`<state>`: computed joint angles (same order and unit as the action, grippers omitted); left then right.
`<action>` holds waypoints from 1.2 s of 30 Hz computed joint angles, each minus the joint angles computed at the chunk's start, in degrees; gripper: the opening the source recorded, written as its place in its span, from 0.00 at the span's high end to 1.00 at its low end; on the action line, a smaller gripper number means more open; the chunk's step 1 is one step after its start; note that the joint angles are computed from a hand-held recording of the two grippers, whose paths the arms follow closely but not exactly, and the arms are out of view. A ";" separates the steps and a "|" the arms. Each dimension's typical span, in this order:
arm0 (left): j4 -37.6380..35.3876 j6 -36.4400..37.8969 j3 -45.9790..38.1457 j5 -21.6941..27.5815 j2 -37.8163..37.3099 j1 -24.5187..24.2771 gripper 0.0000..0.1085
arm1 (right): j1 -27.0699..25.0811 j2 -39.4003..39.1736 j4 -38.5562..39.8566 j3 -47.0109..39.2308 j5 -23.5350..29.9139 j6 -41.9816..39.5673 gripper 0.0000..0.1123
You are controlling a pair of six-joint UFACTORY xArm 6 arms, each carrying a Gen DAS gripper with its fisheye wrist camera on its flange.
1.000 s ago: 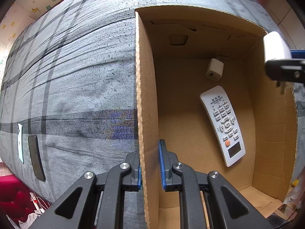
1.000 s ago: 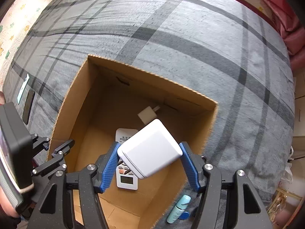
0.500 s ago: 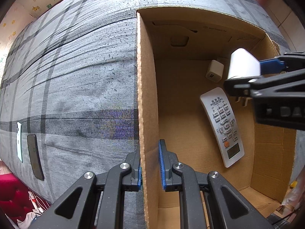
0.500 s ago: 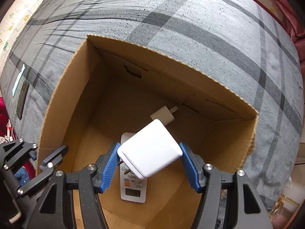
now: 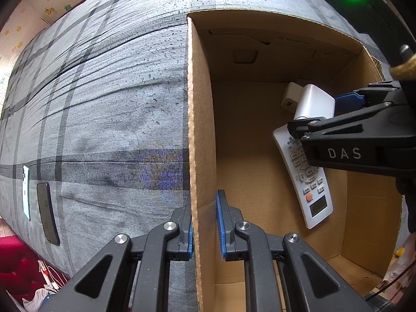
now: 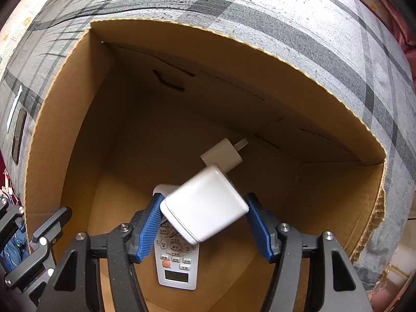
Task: Organize rigid objects
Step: 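Lower the charger into the box and open the right gripper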
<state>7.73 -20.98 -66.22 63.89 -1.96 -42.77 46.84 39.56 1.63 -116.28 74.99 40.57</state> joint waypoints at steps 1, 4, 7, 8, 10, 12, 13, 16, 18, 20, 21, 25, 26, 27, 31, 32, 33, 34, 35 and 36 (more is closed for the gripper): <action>-0.04 0.04 0.03 0.02 -0.06 0.05 0.86 | -0.07 0.03 0.11 0.11 -0.16 0.02 0.40; 0.03 0.08 0.10 -0.01 -0.10 0.05 0.86 | -0.36 -0.19 0.45 0.87 -0.85 0.24 0.40; 0.03 0.07 0.09 0.03 -0.12 0.04 0.86 | -0.46 -0.31 0.72 1.35 -1.27 0.41 0.40; 0.03 0.07 0.09 0.03 -0.12 0.04 0.86 | -0.53 -0.07 0.75 0.99 -1.15 0.33 0.40; 0.12 0.07 0.10 0.05 -0.13 -0.01 0.86 | -0.57 -0.21 0.78 1.18 -1.51 0.30 0.40; 0.27 -0.05 0.10 0.09 -0.17 -0.10 0.86 | -0.44 -0.41 0.39 1.21 -1.64 0.66 0.40; 0.21 -0.09 0.02 0.14 -0.11 -0.10 0.86 | -0.43 -0.60 0.52 1.42 -1.84 0.74 0.40; 0.30 -0.19 -0.02 0.18 -0.05 -0.19 0.86 | -0.85 -1.12 -0.50 1.10 -0.97 0.41 0.33; 0.40 -0.30 -0.03 0.18 -0.03 -0.28 0.86 | -0.74 -1.88 -1.24 1.70 -1.45 0.59 0.31; 0.32 -0.25 -0.05 0.12 -0.04 -0.24 0.86 | -0.63 -2.22 -2.10 1.65 -1.36 0.70 0.29; 0.51 -0.37 -0.19 0.29 0.03 -0.33 0.86 | -0.60 -2.53 -2.37 1.85 -1.51 0.62 0.28; 0.54 -0.43 -0.47 0.37 0.06 -0.43 0.86 | -0.58 -3.68 -3.53 2.92 -1.98 0.67 0.24; 0.50 -0.44 -0.40 0.32 0.00 -0.42 0.86 | -0.88 -4.39 -3.87 4.06 -2.61 0.33 0.23; 0.59 -0.47 -0.49 0.37 0.02 -0.50 0.86 | -0.75 -4.44 -4.33 3.82 -2.36 0.48 0.21; 0.64 -0.48 -0.44 0.34 0.01 -0.48 0.86 | 0.31 -3.11 -6.14 -0.35 -0.20 1.90 0.14; 0.66 -0.47 -0.45 0.34 0.03 -0.47 0.86 | 0.45 -3.58 -6.20 -0.23 0.02 2.33 0.13; 0.69 -0.47 -0.40 0.34 0.00 -0.48 0.86 | 0.34 -4.37 -6.21 0.92 -0.68 2.41 0.10; 0.73 -0.45 -0.41 0.33 0.00 -0.49 0.86 | 0.28 -4.97 -6.33 1.54 -1.09 2.60 0.09; 0.75 -0.39 -0.42 0.34 -0.02 -0.47 0.86 | 0.03 -6.08 -6.51 3.18 -1.89 2.59 0.09; 0.84 -0.37 -0.50 0.37 0.02 -0.51 0.86 | -0.04 -6.63 -6.61 3.76 -2.12 2.70 0.09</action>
<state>8.57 -21.34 -66.72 64.26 -1.94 -43.28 46.80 32.94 -4.99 -112.51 72.87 43.27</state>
